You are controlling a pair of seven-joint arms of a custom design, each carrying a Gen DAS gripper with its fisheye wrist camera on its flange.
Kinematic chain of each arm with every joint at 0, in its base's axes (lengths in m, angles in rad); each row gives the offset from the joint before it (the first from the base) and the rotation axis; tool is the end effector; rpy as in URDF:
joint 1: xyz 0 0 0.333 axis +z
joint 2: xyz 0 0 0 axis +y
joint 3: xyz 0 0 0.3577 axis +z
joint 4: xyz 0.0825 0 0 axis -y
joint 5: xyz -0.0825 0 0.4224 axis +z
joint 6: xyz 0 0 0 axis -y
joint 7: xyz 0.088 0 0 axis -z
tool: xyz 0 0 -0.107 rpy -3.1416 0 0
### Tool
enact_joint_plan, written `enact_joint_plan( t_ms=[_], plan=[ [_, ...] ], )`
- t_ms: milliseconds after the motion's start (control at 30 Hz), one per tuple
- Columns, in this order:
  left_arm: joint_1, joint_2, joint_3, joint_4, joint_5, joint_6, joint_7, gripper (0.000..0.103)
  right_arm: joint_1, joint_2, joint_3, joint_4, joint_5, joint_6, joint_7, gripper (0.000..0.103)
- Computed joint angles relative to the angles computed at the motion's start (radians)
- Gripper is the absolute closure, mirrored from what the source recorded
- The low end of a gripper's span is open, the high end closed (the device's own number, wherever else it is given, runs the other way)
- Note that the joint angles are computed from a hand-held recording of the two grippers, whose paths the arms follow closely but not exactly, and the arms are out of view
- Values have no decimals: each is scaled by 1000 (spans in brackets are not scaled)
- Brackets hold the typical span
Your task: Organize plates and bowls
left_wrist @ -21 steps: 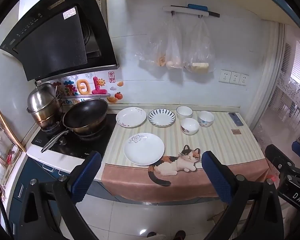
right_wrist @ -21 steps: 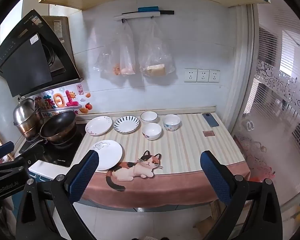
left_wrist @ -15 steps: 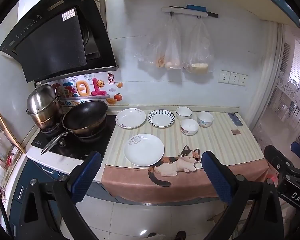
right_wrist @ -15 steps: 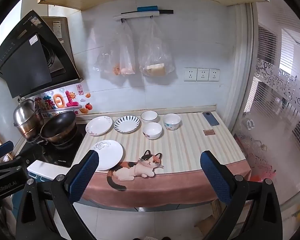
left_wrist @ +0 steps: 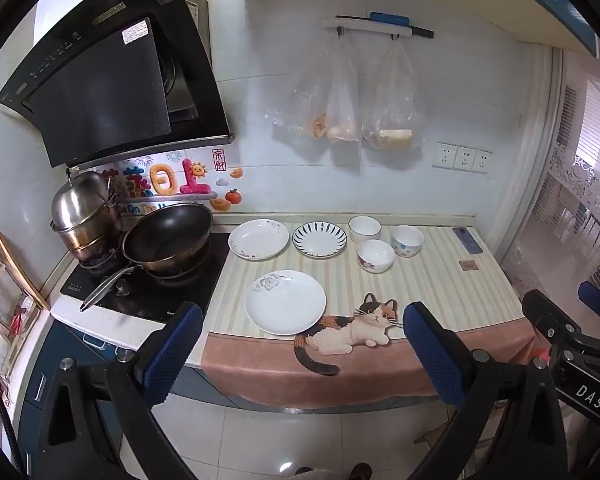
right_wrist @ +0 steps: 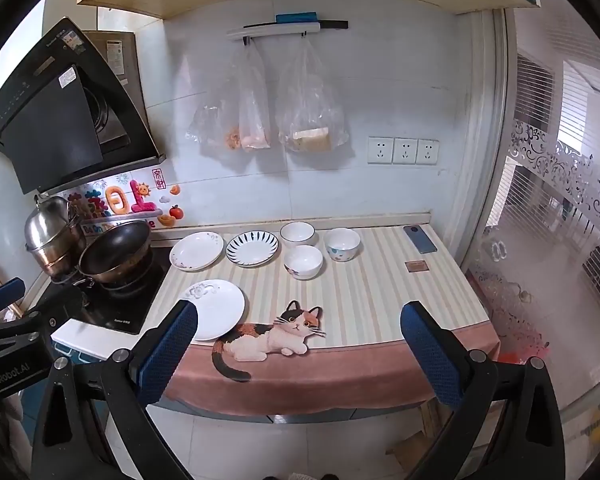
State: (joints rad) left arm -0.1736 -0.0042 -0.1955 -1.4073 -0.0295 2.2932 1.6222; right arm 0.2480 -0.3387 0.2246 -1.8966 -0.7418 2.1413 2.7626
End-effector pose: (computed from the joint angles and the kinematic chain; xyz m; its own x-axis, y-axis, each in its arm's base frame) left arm 0.5800 -0.2255 0.8439 -0.3952 -0.9185 -0.0117 -0.5743 0.2570 -0.7772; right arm 0.4611 0.2312 0.7530 -0.4250 -0.9018 -0.0782 -0.4936 0.3033 -0.8151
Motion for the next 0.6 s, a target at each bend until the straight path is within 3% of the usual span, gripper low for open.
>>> enact_joint_plan(
  t_ms=[600],
  plan=[
    [11, -35, 5, -45, -19, 30, 9, 0, 0, -5, 6, 0, -1, -1, 5, 0]
  ],
)
